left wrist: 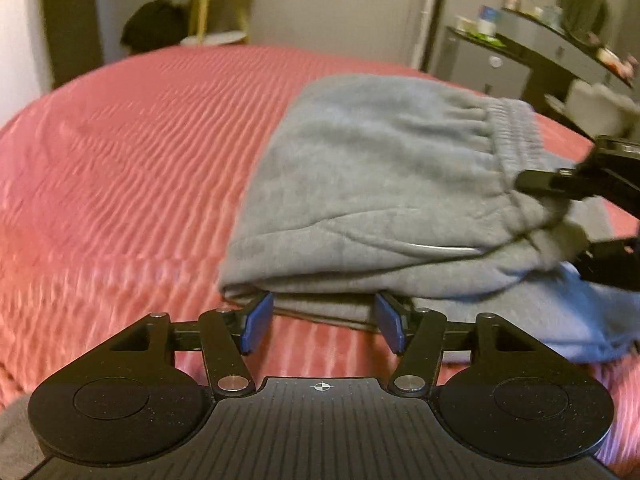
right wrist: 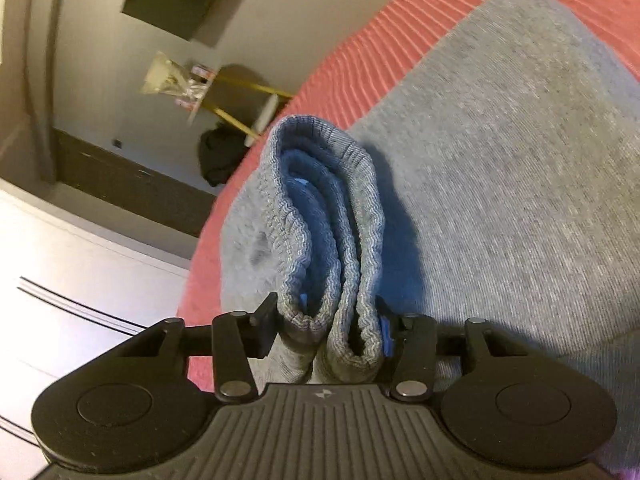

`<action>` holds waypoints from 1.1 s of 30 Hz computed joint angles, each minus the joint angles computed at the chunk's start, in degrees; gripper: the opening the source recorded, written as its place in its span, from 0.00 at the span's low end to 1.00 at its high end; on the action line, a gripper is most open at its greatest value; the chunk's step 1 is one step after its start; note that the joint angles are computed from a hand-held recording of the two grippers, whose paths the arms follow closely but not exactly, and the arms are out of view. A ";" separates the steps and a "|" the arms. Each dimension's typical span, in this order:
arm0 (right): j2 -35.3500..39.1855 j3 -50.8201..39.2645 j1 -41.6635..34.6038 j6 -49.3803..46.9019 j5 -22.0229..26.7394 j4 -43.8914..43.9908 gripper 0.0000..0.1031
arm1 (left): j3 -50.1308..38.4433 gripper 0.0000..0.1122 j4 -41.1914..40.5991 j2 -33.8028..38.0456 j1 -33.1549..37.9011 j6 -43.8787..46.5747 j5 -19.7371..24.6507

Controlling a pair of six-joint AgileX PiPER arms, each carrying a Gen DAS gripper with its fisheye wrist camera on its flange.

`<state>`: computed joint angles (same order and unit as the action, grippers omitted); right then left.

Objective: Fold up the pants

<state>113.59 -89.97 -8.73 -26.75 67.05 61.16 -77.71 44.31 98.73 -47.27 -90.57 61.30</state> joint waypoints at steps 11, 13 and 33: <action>-3.54 -5.21 9.33 14.19 -7.81 -13.51 0.42 | 9.22 0.55 1.03 -4.87 3.24 -11.21 -7.30; -5.83 -3.65 8.78 13.71 -8.40 -9.90 0.41 | 9.28 0.53 1.86 -4.59 3.38 -11.12 -7.73; -7.67 8.85 -2.54 11.82 -11.24 -4.14 0.44 | 12.80 0.15 6.60 -7.01 3.89 -14.95 -13.41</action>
<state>105.91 -81.11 -11.27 -14.93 55.82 57.03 -64.91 50.92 91.72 -43.38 -105.52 47.89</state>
